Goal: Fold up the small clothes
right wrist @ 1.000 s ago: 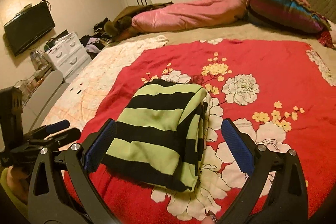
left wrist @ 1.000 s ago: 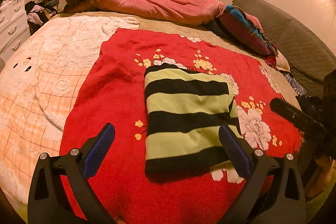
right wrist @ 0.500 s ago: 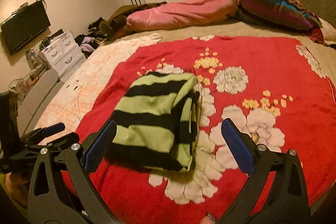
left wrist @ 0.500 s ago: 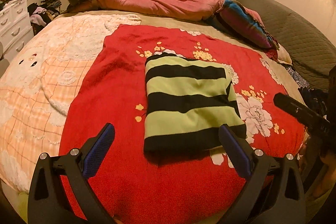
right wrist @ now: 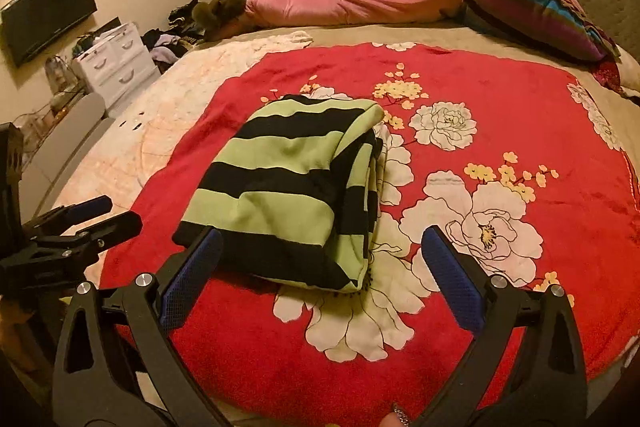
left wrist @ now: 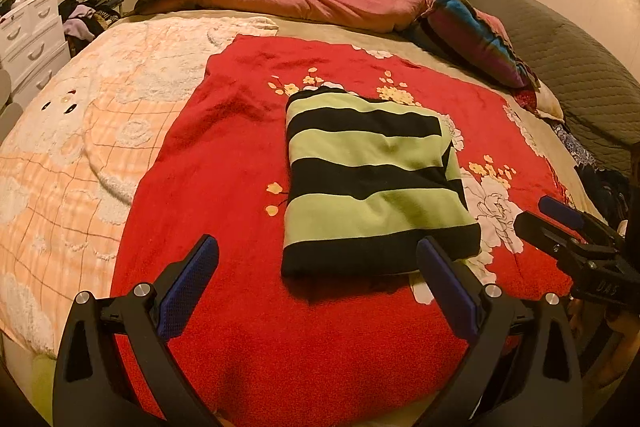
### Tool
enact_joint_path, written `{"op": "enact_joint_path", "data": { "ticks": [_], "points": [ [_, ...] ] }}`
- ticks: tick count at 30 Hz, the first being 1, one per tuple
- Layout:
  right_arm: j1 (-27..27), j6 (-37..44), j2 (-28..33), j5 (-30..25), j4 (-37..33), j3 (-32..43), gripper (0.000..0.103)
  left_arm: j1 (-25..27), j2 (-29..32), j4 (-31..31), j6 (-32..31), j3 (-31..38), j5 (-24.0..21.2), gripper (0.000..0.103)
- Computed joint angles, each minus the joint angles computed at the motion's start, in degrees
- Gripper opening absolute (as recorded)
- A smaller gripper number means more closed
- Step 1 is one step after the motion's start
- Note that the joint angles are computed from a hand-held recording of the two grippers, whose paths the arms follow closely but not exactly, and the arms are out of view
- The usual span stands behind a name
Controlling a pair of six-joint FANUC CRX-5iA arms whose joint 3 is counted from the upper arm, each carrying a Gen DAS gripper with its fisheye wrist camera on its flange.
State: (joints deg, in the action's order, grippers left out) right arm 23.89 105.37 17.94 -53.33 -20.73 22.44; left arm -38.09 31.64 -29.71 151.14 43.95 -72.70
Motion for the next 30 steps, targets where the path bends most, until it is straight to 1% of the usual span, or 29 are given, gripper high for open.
{"op": "enact_joint_path", "data": {
  "ticks": [7,19,30],
  "points": [
    [0.1,-0.9,0.3,-0.3,1.0,-0.1,0.094,0.0,0.2,0.1,0.1,0.1,-0.1,0.099],
    [0.0,-0.6,0.3,-0.5,0.6,0.0,0.094,0.1,-0.7,0.3,0.9,-1.2,0.6,0.099],
    [-0.2,-0.4,0.3,-0.8,0.2,0.1,0.094,-0.1,0.7,-0.4,0.4,1.3,-2.9,0.099]
  ]
}}
